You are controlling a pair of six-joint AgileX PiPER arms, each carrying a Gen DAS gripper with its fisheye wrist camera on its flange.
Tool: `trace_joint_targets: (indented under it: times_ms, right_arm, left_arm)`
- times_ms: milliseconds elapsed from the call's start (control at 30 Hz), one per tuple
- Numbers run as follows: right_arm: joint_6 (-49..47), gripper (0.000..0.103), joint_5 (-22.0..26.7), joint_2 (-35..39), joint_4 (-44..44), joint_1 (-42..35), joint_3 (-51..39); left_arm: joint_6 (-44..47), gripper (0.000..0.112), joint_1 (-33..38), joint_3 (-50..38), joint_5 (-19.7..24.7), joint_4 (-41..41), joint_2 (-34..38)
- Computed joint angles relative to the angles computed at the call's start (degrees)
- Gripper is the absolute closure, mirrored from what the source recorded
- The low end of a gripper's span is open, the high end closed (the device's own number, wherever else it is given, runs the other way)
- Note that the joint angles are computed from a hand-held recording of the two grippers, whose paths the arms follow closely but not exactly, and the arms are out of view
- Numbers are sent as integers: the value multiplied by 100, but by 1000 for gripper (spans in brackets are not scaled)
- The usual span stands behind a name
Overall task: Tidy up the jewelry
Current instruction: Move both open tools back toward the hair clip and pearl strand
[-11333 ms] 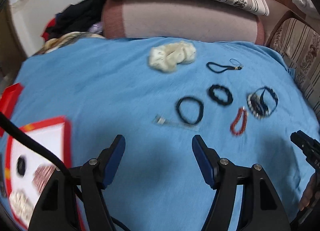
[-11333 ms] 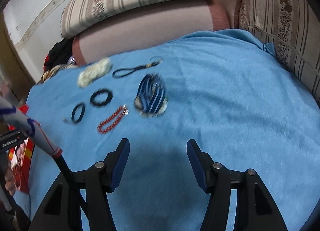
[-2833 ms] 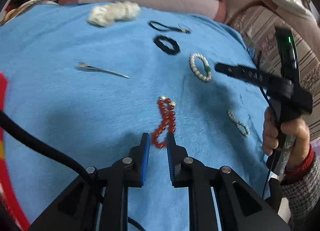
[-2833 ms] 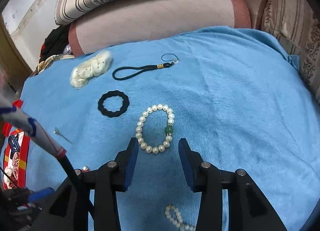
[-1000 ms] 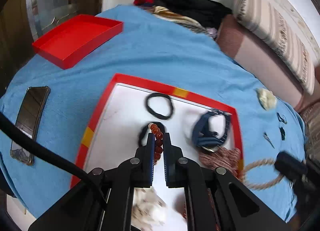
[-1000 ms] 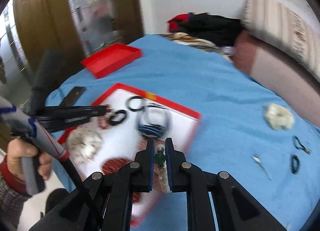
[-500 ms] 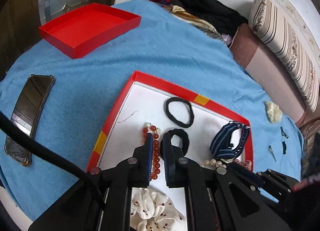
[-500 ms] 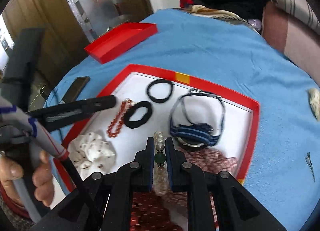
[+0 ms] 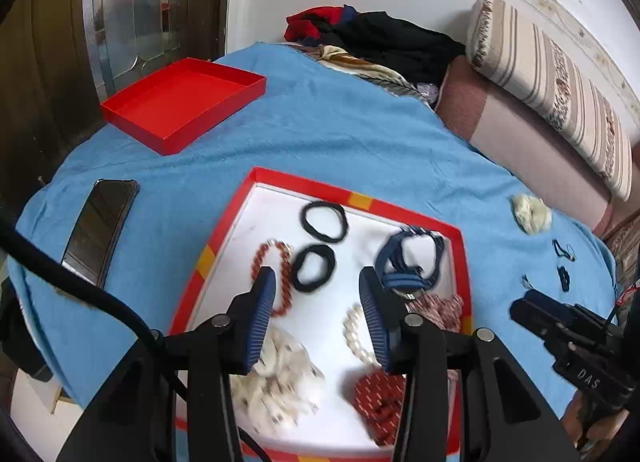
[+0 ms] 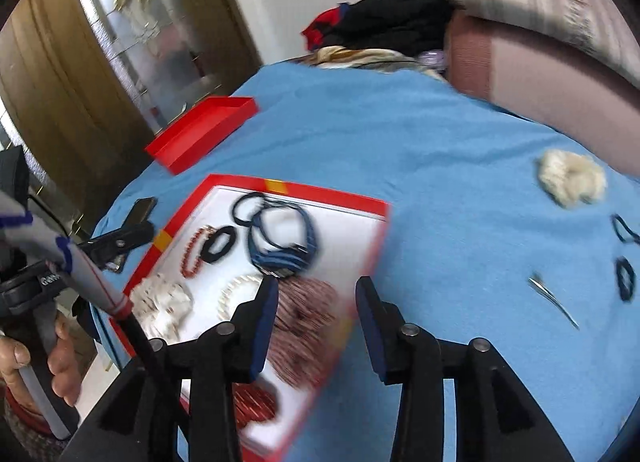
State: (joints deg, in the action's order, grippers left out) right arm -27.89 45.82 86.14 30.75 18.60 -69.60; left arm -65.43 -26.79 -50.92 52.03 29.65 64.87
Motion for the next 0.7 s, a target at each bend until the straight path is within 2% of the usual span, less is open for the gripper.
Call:
trace_joint_targets:
  times_ms: [100,167,367,533,700]
  right_arm:
    - [-421,59,113,-410,79,-556,465]
    - [-869,59,203,-734,199,-1050,822]
    - [-2413,52,688,-1508,573,-3102,1641]
    - [-3548,51,1555,-1407,1024,-5228,1690]
    - [-4258,49,2101,-1071,1267,-6690,1562]
  left_arm:
    - [-539,68,-732,-163,451,275,94]
    - [-895,63,-1199,-273,707,430,177]
    - [-1713,59,-2581,-838,1306,781,778]
    - [-1933,58,-3168,-1393,1262,745,1460]
    - [-2013,57,-3595,-2001,1184,628,2218]
